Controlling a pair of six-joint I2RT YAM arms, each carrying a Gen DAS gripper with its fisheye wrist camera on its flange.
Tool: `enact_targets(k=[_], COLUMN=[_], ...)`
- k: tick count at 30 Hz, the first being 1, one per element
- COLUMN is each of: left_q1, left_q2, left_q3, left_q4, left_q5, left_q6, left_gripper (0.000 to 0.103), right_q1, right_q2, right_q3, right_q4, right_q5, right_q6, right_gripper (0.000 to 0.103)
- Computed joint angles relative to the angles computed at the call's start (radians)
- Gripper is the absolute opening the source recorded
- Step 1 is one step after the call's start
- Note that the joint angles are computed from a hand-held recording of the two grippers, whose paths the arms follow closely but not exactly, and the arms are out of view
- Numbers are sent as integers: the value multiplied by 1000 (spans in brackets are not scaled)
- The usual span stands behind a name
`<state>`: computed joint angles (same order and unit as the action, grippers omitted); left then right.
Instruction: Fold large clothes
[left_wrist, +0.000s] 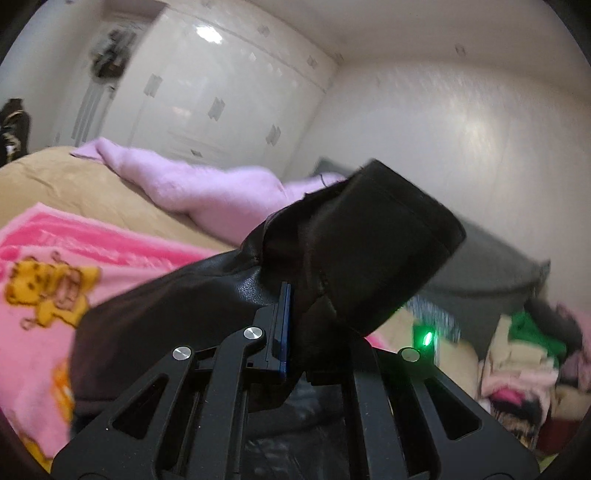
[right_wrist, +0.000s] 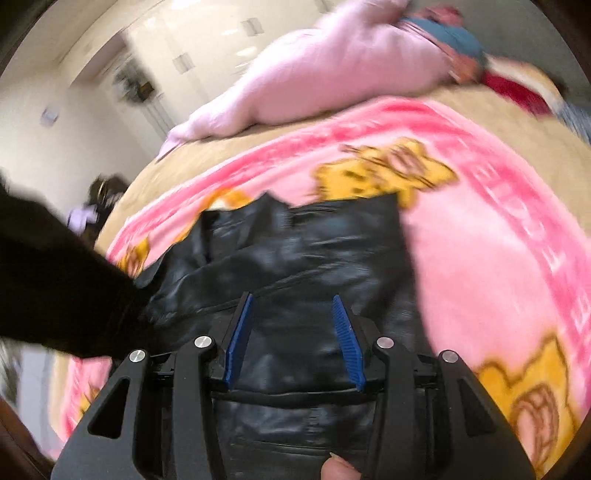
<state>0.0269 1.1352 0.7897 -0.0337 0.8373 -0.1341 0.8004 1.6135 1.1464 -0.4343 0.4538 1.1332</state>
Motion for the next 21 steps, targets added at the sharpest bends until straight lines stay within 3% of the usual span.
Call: enact_targets(k=[3,12,16,21], left_q1=[-136,-339,-395,-424], left_q2=[47,276,340,418], left_q3=[-34,-92,-79,-33], left_q4=[16,107,60,-41], left_q5=[-109,-284,-344,-406], left_q6=[34,95,125,158], left_gripper=[1,1,2,6], right_q1=[-43,-81,-101,-95], right_q2=[-131,-324,-357,-345], right_q3=[-148,-320,-353,-355], right_q4=[83,115,137,173], right_q5=[-22,-33,-57,-83], right_q6=[75,139,138,140], right_gripper=[44,46,50,66])
